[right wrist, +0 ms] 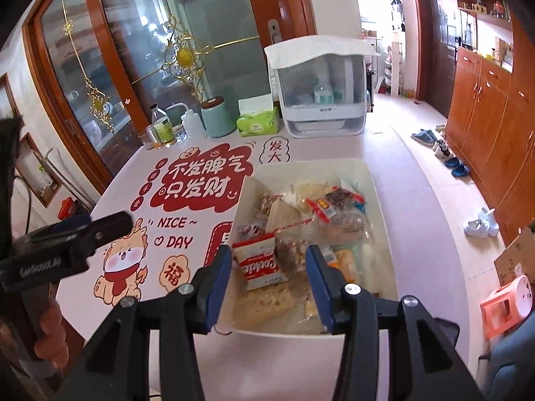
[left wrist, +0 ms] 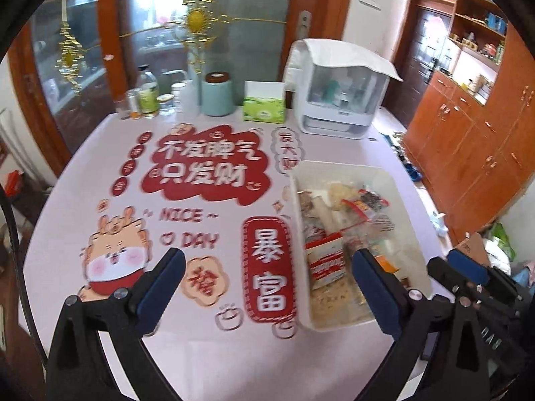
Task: Organize snacks
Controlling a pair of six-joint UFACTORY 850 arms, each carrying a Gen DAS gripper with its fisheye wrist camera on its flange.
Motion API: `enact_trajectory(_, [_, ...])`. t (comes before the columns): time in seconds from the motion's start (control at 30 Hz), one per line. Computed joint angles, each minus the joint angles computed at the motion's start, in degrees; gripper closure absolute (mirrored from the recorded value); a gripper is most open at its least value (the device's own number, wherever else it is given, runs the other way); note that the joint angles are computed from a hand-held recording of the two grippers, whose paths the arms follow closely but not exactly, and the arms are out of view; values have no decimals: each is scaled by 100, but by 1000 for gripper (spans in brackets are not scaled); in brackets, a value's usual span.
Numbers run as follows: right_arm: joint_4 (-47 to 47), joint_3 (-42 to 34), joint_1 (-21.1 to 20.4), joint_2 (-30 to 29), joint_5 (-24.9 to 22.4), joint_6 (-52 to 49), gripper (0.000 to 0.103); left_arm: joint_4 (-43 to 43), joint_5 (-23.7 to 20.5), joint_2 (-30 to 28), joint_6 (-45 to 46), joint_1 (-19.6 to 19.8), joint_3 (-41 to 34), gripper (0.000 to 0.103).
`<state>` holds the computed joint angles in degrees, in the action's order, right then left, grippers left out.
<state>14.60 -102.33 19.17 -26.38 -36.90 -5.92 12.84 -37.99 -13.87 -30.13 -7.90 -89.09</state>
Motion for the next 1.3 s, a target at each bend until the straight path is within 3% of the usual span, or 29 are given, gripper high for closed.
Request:
enact_trajectory(0.47, [-527, 37, 455, 164, -329, 806, 51, 1256, -406, 910, -1335, -137, 1061, 3])
enact_trajectory(0.73, [-1097, 199, 680, 326, -243, 1337, 51, 1212, -513, 1019, -1142, -138, 1195, 3])
enact_trajectory(1.3, [-1663, 247, 798, 351, -301, 2136, 51, 998, -232, 943, -469, -38, 1099, 3])
